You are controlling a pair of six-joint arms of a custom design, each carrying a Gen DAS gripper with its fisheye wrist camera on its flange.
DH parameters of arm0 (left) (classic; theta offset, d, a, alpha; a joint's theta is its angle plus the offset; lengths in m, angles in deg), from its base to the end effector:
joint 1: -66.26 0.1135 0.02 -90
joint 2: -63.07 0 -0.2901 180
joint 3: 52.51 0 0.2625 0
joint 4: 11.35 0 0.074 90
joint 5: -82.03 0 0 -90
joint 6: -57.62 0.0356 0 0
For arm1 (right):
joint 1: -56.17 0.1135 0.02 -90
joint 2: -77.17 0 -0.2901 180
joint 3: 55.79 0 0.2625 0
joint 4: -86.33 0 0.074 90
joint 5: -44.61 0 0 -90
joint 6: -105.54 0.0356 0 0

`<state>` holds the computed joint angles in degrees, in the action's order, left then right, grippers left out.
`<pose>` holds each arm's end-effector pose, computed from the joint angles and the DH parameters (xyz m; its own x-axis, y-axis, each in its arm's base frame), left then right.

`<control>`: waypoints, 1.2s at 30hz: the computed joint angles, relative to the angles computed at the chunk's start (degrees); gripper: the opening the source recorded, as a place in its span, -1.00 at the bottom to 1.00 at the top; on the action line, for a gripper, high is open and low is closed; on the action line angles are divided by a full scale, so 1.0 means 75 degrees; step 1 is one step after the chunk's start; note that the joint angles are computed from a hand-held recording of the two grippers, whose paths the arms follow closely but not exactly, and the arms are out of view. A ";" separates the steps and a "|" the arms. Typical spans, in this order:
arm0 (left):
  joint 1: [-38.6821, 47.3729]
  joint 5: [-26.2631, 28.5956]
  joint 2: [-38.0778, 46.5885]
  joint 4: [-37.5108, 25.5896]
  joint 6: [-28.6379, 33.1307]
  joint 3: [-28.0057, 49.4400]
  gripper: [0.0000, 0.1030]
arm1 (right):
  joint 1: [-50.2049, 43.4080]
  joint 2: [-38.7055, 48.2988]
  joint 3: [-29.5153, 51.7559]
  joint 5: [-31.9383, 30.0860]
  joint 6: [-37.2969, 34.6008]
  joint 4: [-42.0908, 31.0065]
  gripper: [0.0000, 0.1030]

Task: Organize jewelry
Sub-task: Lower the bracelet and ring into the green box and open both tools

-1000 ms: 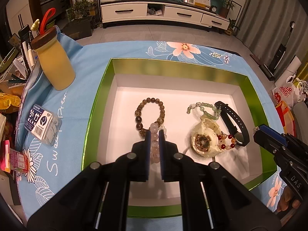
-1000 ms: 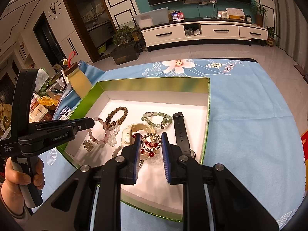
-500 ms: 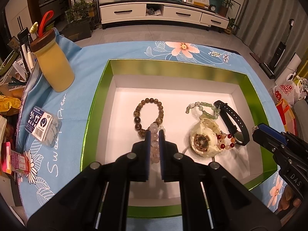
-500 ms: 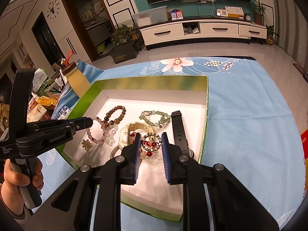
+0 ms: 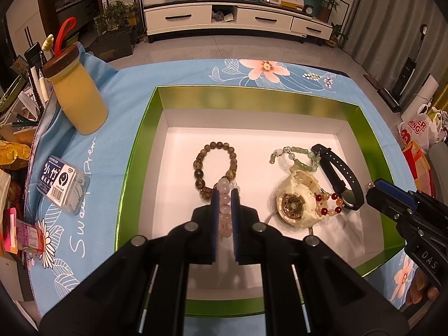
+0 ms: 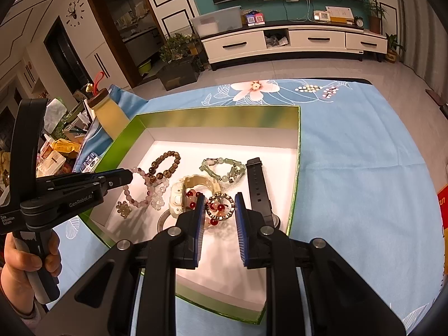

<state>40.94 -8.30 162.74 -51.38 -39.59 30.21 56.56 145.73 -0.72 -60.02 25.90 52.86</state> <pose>0.3432 -0.1621 0.2311 -0.8053 0.2421 -0.5412 0.3263 0.9431 -0.0636 0.2432 0.0106 0.2430 -0.7511 0.1689 -0.6382 -0.0446 0.9515 0.3043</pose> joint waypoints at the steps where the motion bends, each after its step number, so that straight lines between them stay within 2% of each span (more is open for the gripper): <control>1: -0.0014 -0.0012 0.0010 -0.0019 -0.0003 0.0025 -0.85 | 0.0001 -0.0001 0.0000 0.0008 -0.0005 -0.0001 -0.59; 36: -0.0082 -0.0124 0.0119 -0.0012 0.0043 0.0051 -0.85 | 0.0028 0.0265 0.0196 0.0059 -0.0104 -0.0260 -0.59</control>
